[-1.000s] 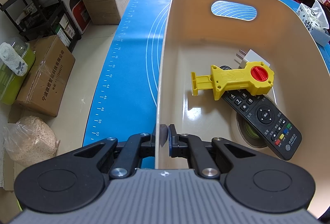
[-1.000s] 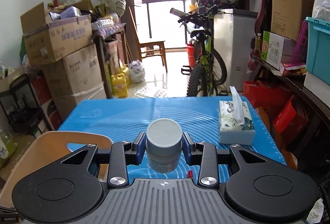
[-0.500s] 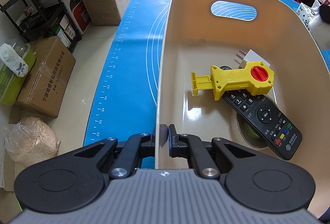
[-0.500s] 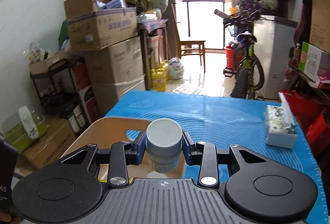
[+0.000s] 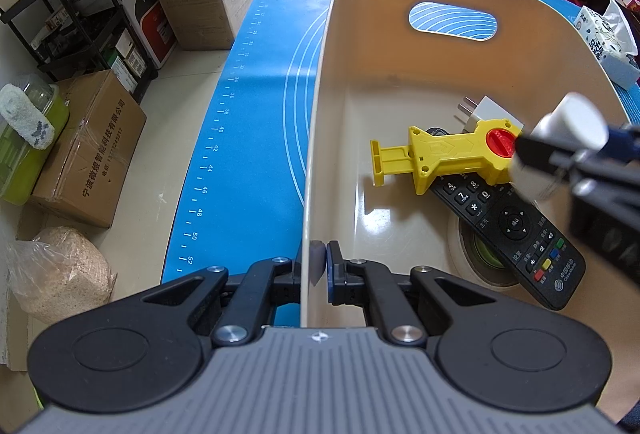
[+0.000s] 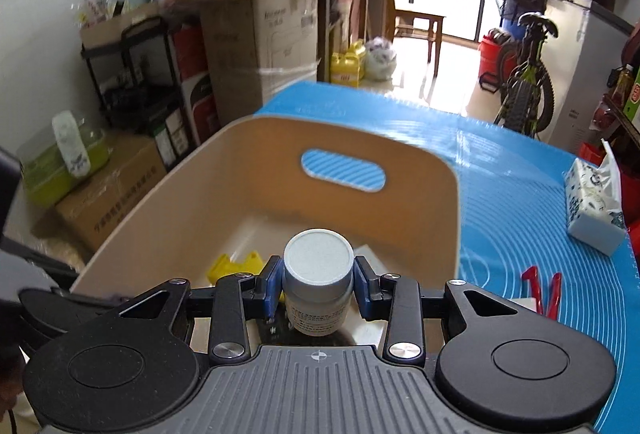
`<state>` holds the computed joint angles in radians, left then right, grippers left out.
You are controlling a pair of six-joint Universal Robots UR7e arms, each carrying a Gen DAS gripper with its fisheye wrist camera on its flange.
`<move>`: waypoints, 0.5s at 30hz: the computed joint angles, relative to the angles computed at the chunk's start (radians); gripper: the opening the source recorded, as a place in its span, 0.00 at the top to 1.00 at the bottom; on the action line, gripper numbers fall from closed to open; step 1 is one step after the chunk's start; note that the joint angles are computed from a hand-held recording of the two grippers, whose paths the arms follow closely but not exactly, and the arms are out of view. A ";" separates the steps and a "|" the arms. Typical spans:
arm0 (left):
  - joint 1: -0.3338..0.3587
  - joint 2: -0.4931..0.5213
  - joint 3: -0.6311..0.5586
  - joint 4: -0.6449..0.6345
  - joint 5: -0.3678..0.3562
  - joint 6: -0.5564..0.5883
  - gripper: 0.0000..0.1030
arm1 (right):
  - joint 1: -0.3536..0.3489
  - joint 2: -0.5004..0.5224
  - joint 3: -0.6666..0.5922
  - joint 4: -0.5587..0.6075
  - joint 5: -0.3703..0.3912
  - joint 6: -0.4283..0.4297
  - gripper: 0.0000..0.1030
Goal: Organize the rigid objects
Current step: 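Carry the pill bottle into the basket and open the right tool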
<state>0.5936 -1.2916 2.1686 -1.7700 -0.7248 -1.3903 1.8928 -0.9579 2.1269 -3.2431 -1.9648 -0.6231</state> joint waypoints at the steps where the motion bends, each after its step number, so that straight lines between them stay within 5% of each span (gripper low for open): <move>1: 0.000 0.000 0.000 0.000 0.000 0.000 0.92 | 0.000 0.003 -0.002 0.016 -0.012 0.002 0.57; 7: -0.001 0.001 -0.001 0.000 0.001 0.000 0.92 | 0.006 0.016 -0.019 0.097 -0.061 0.016 0.57; 15: 0.002 0.011 -0.008 0.002 0.002 0.000 0.92 | -0.013 -0.037 0.002 0.099 0.011 -0.012 0.50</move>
<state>0.5951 -1.2806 2.1601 -1.7677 -0.7227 -1.3907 1.8799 -0.9950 2.1291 -3.1436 -1.9541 -0.6347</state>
